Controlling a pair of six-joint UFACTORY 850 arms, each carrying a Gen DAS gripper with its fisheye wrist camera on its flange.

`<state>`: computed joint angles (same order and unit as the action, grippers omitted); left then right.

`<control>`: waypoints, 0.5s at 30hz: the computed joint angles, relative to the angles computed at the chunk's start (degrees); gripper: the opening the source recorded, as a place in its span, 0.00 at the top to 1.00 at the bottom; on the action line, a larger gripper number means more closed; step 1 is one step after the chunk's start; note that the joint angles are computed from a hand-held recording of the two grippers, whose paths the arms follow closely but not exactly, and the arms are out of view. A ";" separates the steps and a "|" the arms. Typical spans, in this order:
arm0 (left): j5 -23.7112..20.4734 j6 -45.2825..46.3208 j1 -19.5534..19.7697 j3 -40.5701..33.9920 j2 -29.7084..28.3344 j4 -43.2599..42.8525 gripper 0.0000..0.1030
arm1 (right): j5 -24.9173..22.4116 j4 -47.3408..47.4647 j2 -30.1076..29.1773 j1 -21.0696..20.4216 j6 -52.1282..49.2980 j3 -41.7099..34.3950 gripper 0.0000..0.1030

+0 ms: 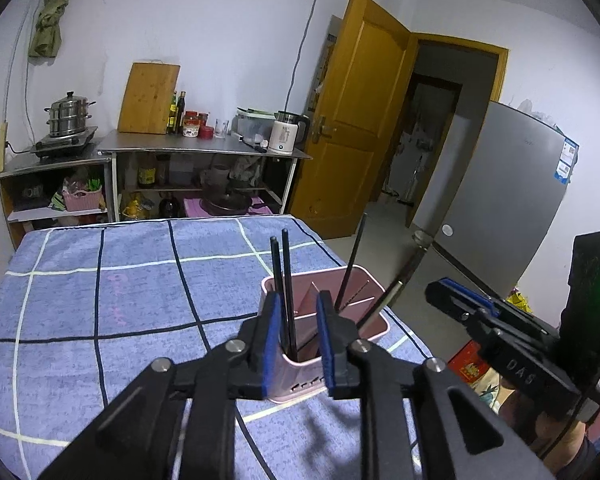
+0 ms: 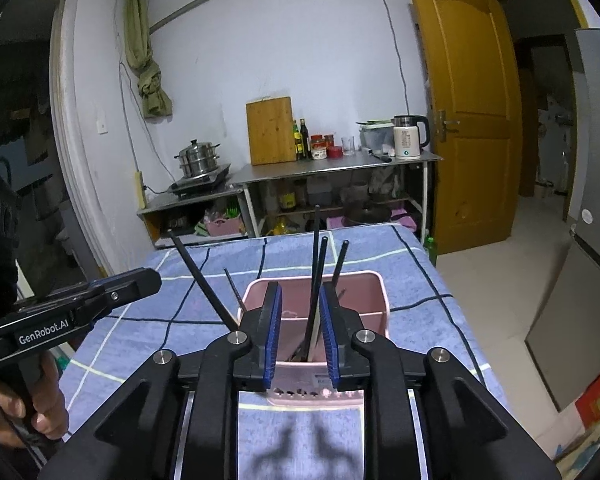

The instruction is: Organize utensils

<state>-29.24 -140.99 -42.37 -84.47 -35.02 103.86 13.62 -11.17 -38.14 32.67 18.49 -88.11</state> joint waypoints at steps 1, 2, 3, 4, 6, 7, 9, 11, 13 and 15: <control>-0.68 -0.32 -0.37 0.62 0.33 0.20 0.75 | 0.59 1.51 0.81 0.06 -1.25 1.21 0.78; -1.25 0.04 -0.69 0.78 0.44 -0.11 0.74 | 1.00 1.82 1.31 0.05 -1.42 1.99 0.78; -1.90 0.06 -1.03 1.23 0.63 -0.14 0.74 | 1.51 2.26 1.91 0.09 -1.75 2.95 0.77; -2.37 -0.18 -1.34 1.66 0.81 -0.07 0.73 | 1.81 3.20 2.29 0.13 -2.67 3.57 0.77; -3.43 -1.01 -2.02 2.43 1.01 0.06 0.70 | 2.71 6.26 3.21 0.48 -5.78 5.23 0.77; -4.20 -1.77 -2.43 3.02 1.17 0.36 0.67 | 3.17 7.00 3.62 0.62 -6.46 6.03 0.77; -5.17 -2.91 -3.01 3.77 1.25 1.17 0.66 | 4.16 7.02 4.44 0.92 -6.20 7.86 0.76; -6.34 -3.56 -3.77 4.59 1.24 1.49 0.66 | 4.96 7.99 4.97 1.24 -6.80 9.35 0.76; -7.26 -4.38 -4.48 5.46 1.22 1.86 0.66 | 5.73 8.21 5.44 1.45 -6.83 10.87 0.76; -8.50 -4.99 -5.32 6.36 1.12 1.88 0.65 | 6.89 9.33 5.86 1.79 -7.90 12.46 0.75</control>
